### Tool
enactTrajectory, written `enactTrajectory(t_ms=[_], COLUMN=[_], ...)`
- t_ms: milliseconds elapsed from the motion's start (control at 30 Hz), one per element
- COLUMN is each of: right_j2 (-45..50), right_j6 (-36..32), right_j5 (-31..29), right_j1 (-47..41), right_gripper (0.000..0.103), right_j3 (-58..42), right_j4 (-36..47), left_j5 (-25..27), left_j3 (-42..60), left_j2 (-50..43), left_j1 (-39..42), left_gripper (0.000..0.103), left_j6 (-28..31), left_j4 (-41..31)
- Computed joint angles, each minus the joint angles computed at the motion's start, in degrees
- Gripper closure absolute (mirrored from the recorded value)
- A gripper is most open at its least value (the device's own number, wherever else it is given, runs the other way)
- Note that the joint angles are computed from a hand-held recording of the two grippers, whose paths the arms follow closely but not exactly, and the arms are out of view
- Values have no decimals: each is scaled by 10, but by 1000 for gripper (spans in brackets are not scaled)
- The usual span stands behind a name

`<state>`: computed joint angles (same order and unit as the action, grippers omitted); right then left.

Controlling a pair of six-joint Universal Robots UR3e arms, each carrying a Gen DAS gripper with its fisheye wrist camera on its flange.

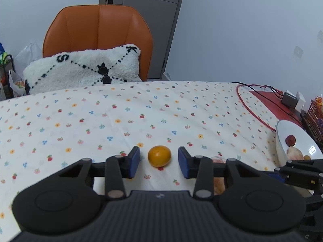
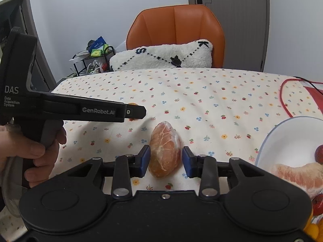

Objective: Organize fruits
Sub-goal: 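Grasp the pomelo segment with the right gripper while the left grasps the kumquat, then carry the pomelo segment and kumquat onto the white plate and open both grippers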

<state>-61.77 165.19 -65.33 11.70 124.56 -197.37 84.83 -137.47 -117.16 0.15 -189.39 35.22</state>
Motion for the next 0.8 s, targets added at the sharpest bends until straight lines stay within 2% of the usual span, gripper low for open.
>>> enactTrajectory(t_ms=[67,133,267,367,467,800], right_j2=[10,19,32,26,16,-43], right_j6=[5,11,10,13,25,49], right_j5=[-9,-17,-39,-55,-47,-48], right_j1=[7,13,30,39,34,28], right_gripper=[62,60,60,68,69,70], right_j3=[-11,-21,-31,-36,-29,51], right_j4=[-6,-9,-16,-4,6,-51], left_j5=[-1,1,-7,-20,-25,-25], left_j3=[4,7,-10,-34,-59,-134], left_j2=[-4,-5,4,22,53,163], left_j1=[0,1,7,13,16,5], left_gripper=[69,80,80,80,80,80], left_j6=[2,3,7,7,9,-15], left_j4=[1,-4,15,26,26,21])
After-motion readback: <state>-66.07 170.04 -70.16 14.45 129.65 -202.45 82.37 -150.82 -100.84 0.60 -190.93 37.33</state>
